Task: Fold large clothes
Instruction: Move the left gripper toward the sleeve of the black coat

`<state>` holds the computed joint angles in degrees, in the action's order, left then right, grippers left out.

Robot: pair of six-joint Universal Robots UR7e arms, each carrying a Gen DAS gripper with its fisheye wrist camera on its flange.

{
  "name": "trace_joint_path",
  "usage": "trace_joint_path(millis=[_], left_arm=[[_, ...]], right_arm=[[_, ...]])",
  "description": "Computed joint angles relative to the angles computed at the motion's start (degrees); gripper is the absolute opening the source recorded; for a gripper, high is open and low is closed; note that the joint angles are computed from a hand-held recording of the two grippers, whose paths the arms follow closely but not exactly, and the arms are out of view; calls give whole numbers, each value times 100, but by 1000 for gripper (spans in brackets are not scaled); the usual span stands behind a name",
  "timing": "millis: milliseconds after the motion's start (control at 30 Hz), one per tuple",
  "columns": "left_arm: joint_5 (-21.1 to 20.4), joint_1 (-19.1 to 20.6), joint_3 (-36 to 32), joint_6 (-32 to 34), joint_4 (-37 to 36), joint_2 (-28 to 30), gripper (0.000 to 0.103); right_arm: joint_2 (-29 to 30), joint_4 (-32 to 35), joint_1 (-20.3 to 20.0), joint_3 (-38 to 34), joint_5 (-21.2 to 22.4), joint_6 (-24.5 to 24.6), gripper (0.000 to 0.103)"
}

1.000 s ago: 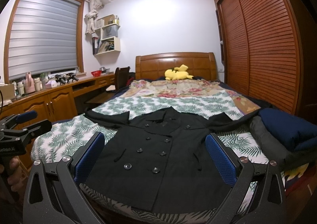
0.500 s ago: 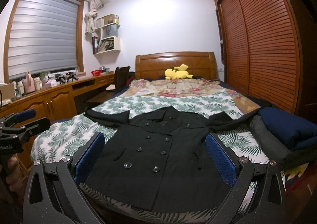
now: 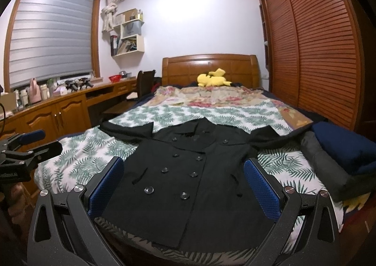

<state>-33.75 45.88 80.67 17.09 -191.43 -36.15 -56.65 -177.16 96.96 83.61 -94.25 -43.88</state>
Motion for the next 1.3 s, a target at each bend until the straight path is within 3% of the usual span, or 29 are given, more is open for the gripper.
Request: trace_joint_path(millis=[133, 867, 1100, 1300], left_arm=[[-92, 130, -64, -204, 267, 11, 103], [-62, 780, -819, -467, 1042, 347, 103], [-24, 978, -1149, -521, 1178, 503, 103], [310, 1121, -1542, -430, 1183, 718, 103]], right_arm=[[257, 7, 38, -290, -149, -100, 103], [1605, 1306, 13, -2194, 53, -411, 103], [2173, 2110, -6, -3157, 138, -466, 103], [2917, 2786, 8, -4369, 278, -419, 103]])
